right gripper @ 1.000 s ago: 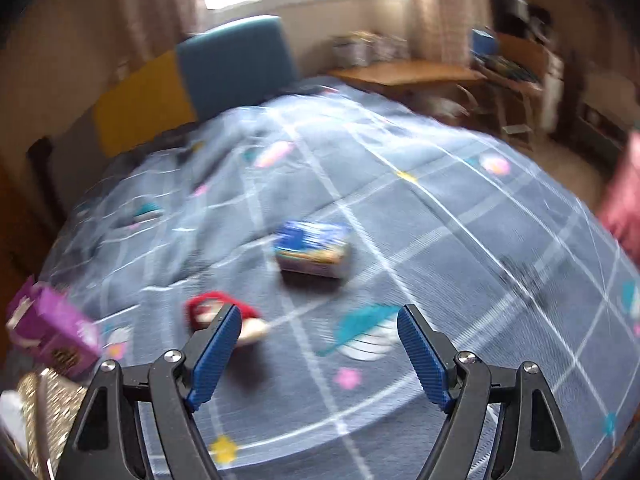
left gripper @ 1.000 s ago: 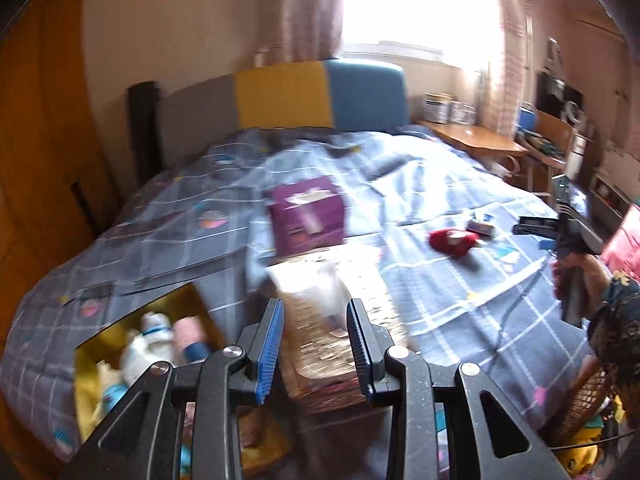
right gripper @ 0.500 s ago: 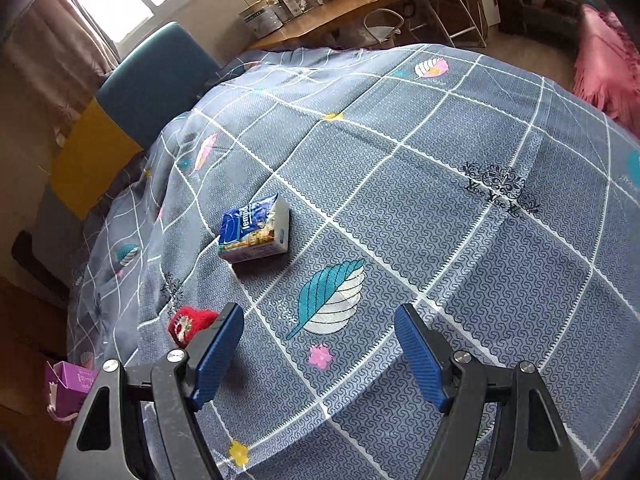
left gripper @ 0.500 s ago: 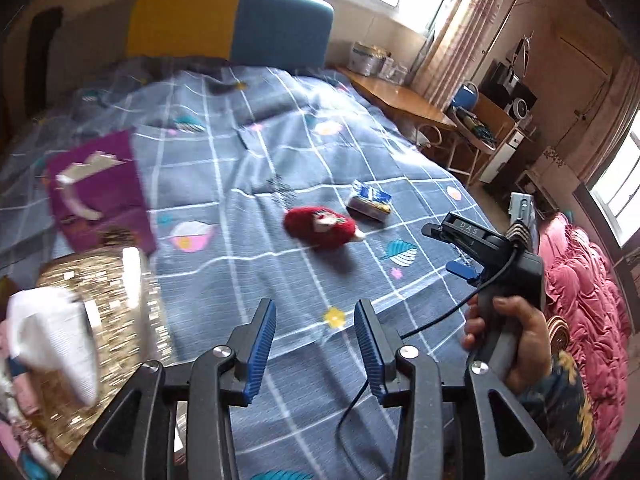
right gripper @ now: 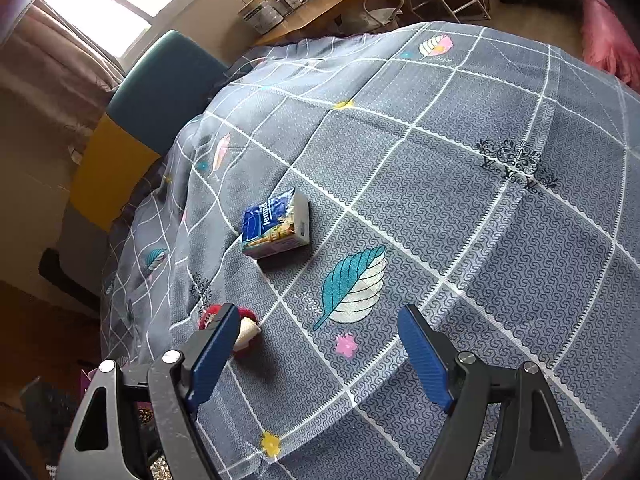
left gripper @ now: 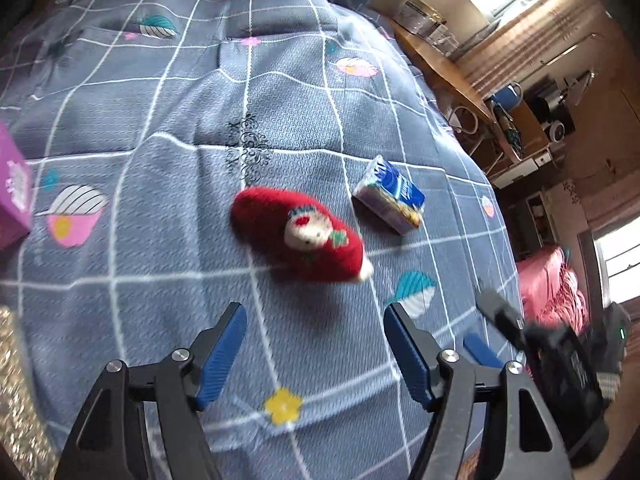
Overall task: Organize soft objects
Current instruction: 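Grasp red Santa sock with left tool, then grasp blue Tempo tissue pack with right tool while left tool holds sock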
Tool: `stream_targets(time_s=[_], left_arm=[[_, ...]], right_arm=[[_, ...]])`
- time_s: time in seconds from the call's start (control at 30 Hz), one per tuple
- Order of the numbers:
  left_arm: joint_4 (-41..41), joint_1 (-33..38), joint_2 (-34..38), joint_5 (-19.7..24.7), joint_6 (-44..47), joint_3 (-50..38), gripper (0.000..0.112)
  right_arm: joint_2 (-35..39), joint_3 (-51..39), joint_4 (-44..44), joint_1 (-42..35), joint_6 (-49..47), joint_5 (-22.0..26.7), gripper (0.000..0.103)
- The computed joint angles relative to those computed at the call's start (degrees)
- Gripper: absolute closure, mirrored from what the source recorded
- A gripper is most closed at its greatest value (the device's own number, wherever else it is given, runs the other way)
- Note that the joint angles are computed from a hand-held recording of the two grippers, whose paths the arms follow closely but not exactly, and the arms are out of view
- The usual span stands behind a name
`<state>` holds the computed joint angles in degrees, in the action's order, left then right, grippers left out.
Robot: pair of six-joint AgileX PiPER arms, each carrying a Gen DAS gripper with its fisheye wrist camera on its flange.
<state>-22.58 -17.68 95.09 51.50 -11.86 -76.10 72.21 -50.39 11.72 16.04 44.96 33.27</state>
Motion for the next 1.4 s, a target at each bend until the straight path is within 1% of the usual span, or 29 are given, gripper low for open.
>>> stream_targets(time_s=[0.07, 0.23, 0.3, 0.4, 0.43, 0.47, 0.5, 0.53, 0.57, 0.6, 0.67, 0.83, 0.93, 1.0, 1.1, 1.17, 1.27, 1.33, 1.4], left_arm=[[-1.34, 0.17, 4.22, 0.53, -0.99, -3.73, 0.04], [-0.8, -0.03, 12.9, 1.89, -5.58, -12.45, 0.039], [0.4, -0.39, 14.84, 2.03, -7.73, -14.57, 0.039], [3.99, -1.68, 17.6, 3.32, -10.37, -18.13, 0.039], [5.0, -2.15, 17.84, 3.43, -10.6, -18.48, 0.04], [6.51, -2.78, 17.52, 3.37, -10.82, -18.26, 0.047], [8.41, -3.48, 16.96, 3.27, -11.21, -17.63, 0.056], [8.45, -3.65, 16.75, 3.08, -10.21, -17.02, 0.07], [6.81, -3.31, 16.02, 2.4, -7.79, -15.61, 0.076], [6.05, -3.11, 14.72, 1.47, -5.8, -13.63, 0.079], [7.75, -3.5, 11.66, -0.18, -4.72, -10.13, 0.089], [8.46, -4.15, 1.38, -2.79, -0.02, 1.14, 0.089], [10.71, -5.5, -4.96, -2.92, 0.71, 8.69, 0.089], [13.09, -6.64, -10.03, -3.91, 0.7, 14.9, 0.089], [14.27, -7.39, -15.1, -6.25, 2.02, 20.99, 0.089], [13.88, -7.11, -16.05, -7.18, 3.41, 22.43, 0.089], [11.09, -5.33, -16.07, -7.73, 5.79, 23.13, 0.089], [8.1, -3.37, -15.77, -7.57, 8.48, 23.27, 0.088], [4.99, -1.74, -15.69, -7.69, 10.77, 23.87, 0.088]], right_arm=[[0.1, 0.15, 2.29, -0.31, -2.01, -0.29, 0.021], [0.81, 0.04, 6.09, -0.64, -6.07, -0.46, 0.021], [1.32, 0.05, 8.57, -1.02, -8.56, -0.39, 0.021], [1.39, 0.32, 9.9, -1.3, -9.65, -0.4, 0.021], [1.33, 0.4, 10.01, -1.4, -9.73, -0.45, 0.021], [1.3, 0.49, 9.78, -1.38, -9.48, -0.52, 0.021], [1.35, 0.51, 9.8, -1.39, -9.4, -0.59, 0.021], [1.4, 0.62, 10.23, -1.44, -9.75, -0.8, 0.021], [1.31, 0.68, 10.45, -1.53, -10.03, -0.82, 0.021], [1.22, 0.71, 10.34, -1.51, -10.08, -0.79, 0.021], [1.23, 0.66, 10.23, -1.32, -10.25, -0.89, 0.021], [1.32, 0.18, 8.34, -0.68, -8.97, -0.53, 0.021], [1.61, -0.34, 7.04, -0.01, -8.4, 0.09, 0.021], [2.84, -1.65, 7.31, 0.96, -10.01, 1.38, 0.021], [5.36, -5.16, 6.53, 3.28, -13.27, 3.94, 0.021], [8.34, -9.52, 3.34, 5.14, -16.17, 6.41, 0.021], [13.75, -16.54, -5.8, 7.43, -20.66, 8.66, 0.021], [17.65, -20.47, -11.07, 7.61, -24.71, 9.59, 0.021], [22.43, -25.03, -14.24, 6.92, -30.8, 11.27, 0.021]])
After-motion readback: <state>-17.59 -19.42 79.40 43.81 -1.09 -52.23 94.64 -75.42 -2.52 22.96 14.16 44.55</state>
